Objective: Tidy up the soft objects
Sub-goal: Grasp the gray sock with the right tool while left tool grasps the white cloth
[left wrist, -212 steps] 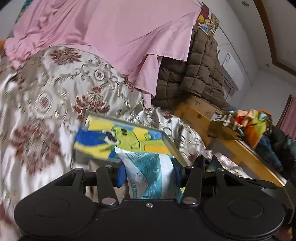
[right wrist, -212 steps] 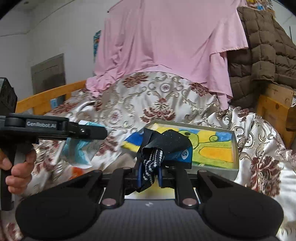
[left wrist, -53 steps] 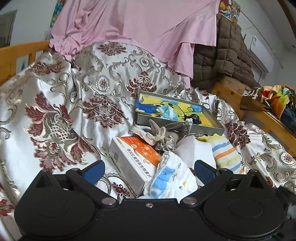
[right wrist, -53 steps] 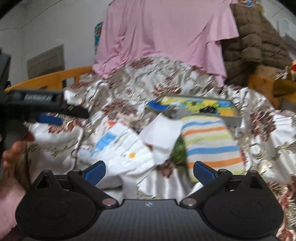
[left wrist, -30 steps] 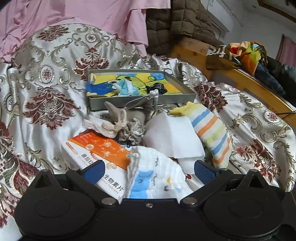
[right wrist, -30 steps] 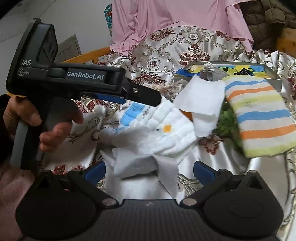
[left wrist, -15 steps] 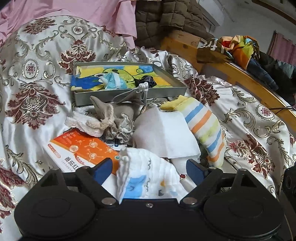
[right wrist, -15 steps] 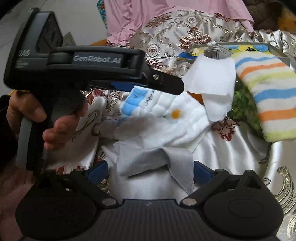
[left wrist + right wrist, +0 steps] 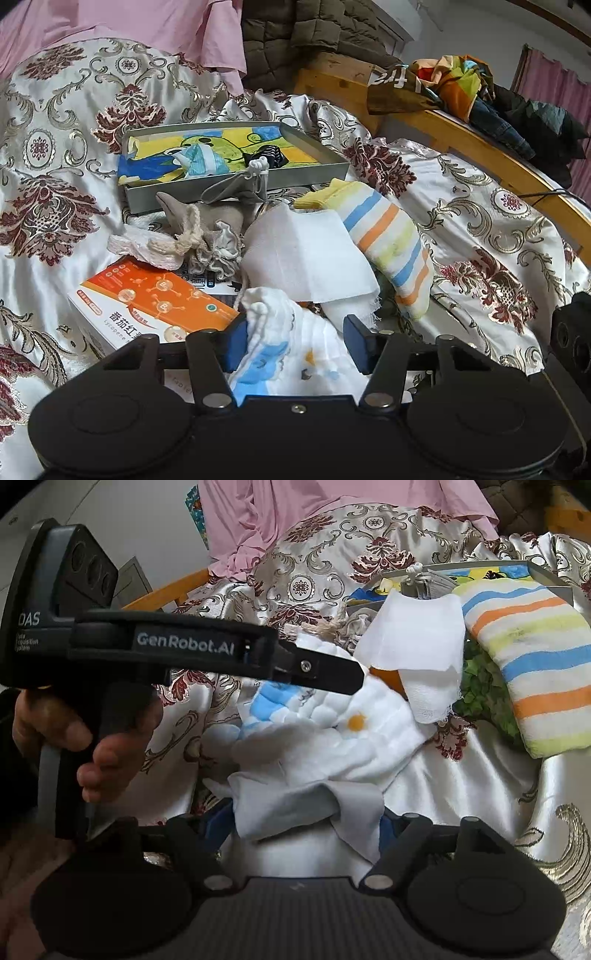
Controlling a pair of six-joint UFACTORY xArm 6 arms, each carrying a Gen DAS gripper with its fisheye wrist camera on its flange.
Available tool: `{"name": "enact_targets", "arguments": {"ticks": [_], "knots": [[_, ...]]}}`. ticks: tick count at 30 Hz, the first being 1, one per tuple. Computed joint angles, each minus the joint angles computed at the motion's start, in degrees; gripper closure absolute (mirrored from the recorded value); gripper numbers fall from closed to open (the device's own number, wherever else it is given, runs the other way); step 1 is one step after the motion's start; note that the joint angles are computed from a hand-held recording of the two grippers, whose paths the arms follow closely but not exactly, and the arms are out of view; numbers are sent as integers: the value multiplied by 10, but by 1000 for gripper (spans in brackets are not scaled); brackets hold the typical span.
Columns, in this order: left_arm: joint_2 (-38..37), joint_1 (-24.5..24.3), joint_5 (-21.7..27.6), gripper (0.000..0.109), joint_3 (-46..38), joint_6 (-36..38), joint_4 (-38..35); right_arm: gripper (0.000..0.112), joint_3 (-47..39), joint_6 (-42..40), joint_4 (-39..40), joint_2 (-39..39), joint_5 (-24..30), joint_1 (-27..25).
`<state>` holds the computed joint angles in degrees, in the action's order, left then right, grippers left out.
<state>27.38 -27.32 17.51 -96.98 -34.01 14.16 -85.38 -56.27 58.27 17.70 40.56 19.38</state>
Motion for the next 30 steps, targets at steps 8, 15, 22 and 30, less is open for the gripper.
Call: {"name": "enact_targets", "arguments": {"ticks": [8, 15, 22, 30], "knots": [[16, -15, 42, 56, -21, 86, -41, 37, 5, -7, 8, -5, 5, -1], [26, -17, 83, 38, -41, 122, -84, 42, 11, -15, 10, -12, 12, -2], [47, -25, 137, 30, -84, 162, -89, 53, 13, -12, 0, -15, 8, 2], [46, -21, 159, 68, -89, 94, -27, 70, 16, -6, -1, -15, 5, 2]]}}
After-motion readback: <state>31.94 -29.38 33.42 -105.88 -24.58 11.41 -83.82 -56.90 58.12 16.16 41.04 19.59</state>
